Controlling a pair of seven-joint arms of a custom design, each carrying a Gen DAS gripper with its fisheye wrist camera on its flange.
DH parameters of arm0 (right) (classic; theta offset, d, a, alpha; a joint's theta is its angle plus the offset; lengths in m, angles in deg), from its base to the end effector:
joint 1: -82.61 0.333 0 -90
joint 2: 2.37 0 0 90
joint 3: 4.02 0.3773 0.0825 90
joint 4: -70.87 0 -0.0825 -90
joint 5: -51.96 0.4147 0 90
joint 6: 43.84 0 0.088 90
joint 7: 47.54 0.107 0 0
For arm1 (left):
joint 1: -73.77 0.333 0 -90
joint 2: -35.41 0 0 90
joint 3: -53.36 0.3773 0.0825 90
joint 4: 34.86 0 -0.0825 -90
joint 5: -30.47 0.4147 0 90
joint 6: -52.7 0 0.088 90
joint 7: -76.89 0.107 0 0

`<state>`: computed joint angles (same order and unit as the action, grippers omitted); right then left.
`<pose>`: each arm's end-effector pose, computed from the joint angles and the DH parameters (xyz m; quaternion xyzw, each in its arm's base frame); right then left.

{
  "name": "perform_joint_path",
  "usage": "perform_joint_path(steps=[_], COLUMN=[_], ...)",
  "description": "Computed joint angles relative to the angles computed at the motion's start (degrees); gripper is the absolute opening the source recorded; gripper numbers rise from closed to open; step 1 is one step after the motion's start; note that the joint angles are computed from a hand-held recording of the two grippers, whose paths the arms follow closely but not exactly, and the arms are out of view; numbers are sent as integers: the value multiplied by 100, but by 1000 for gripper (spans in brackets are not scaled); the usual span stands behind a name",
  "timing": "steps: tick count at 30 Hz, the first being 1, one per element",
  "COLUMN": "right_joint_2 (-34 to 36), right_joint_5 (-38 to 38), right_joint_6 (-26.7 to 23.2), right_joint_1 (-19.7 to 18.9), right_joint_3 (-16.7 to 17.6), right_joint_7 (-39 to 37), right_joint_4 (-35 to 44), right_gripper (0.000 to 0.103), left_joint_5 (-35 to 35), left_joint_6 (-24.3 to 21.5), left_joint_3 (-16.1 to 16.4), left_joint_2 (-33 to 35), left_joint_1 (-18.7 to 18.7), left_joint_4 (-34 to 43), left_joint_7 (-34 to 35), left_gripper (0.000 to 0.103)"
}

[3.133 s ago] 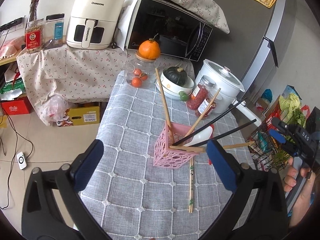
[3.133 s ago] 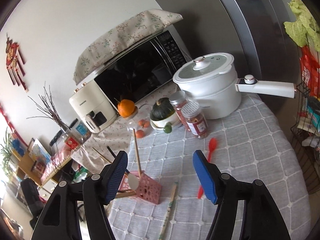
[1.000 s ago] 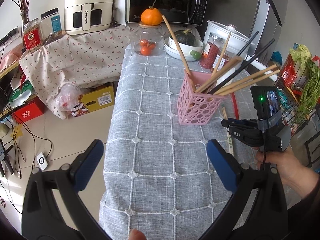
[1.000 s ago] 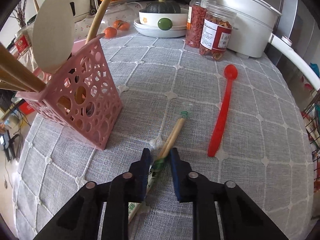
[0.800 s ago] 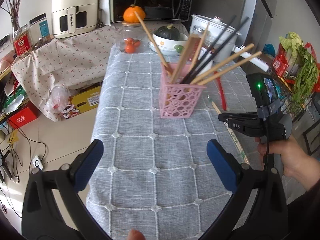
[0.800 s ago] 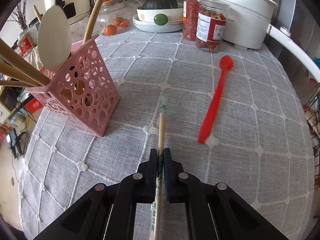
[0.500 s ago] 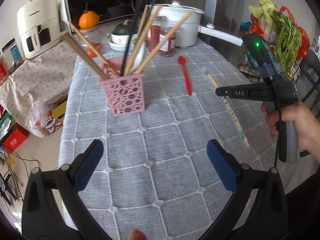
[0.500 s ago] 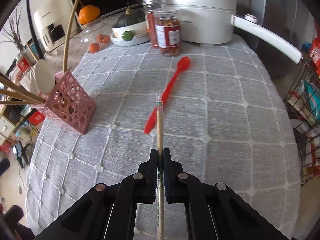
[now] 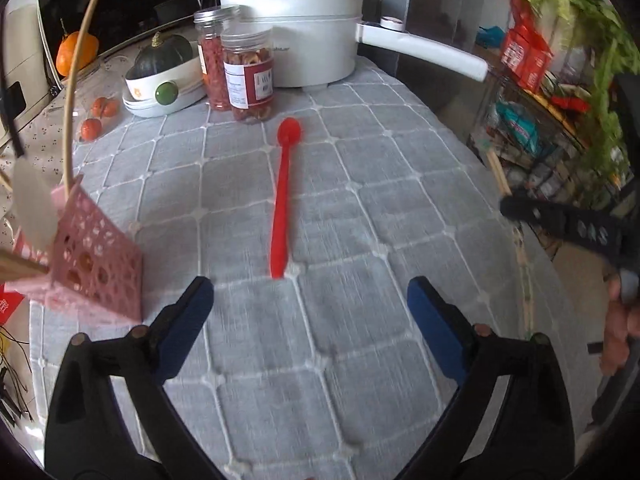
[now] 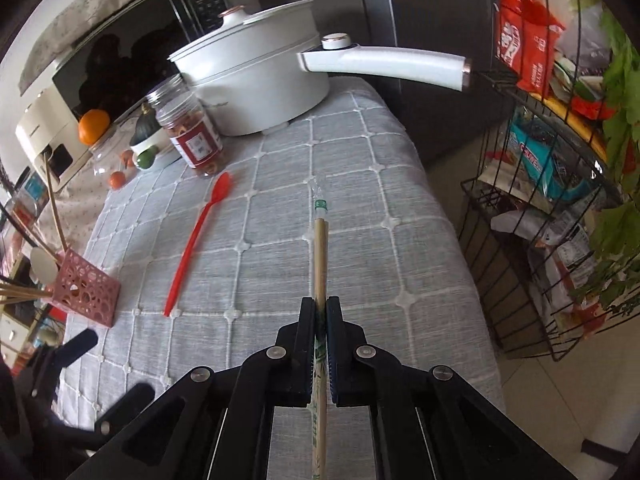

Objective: Organize utensils
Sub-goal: 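Grasp the red spoon with the left tool while the right tool holds the chopsticks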

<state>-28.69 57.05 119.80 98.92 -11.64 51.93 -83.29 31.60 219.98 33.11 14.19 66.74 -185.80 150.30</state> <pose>0.4156 0.0556 0.4810 -0.6395 0.7041 -0.1337 0.2783 0.3963 -0.2141 0.4712 -0.5916 0.7411 -0.2586 0.1842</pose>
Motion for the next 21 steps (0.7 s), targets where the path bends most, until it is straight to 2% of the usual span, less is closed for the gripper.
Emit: perform_joint_path(steps=[4, 7, 9, 13, 15, 16, 21], right_joint_2=[132, 221, 265, 303, 319, 320, 294], right_joint_5=[269, 490, 718, 979, 1022, 1031, 970], right_joint_6=[29, 33, 58, 87, 92, 91, 88], right_joint_1=[134, 242, 389, 495, 470, 455, 324], right_joint_3=[-242, -346, -444, -455, -399, -372, -217], right_joint_7=[-122, -290, -446, -673, -711, -721, -652], right_joint_4=[32, 86, 123, 179, 200, 206, 216], right_gripper=[5, 5, 5, 5, 5, 5, 5], left_joint_5=[1034, 2175, 2486, 2388, 2225, 1983, 1693], left_joint_6=[56, -186, -403, -712, -1000, -1122, -1039], left_joint_3=[-647, -863, -778, -510, -396, -349, -48], left_joint_2=[973, 1579, 1883, 2200, 2321, 2364, 2084], left_joint_1=[882, 1231, 1183, 916, 769, 708, 358], left_joint_4=[858, 1449, 1757, 2089, 2240, 2285, 2013], left_joint_7=[-882, -1715, -1972, -1832, -1561, -1347, -1113], left_gripper=[73, 57, 50, 38, 23, 10, 9])
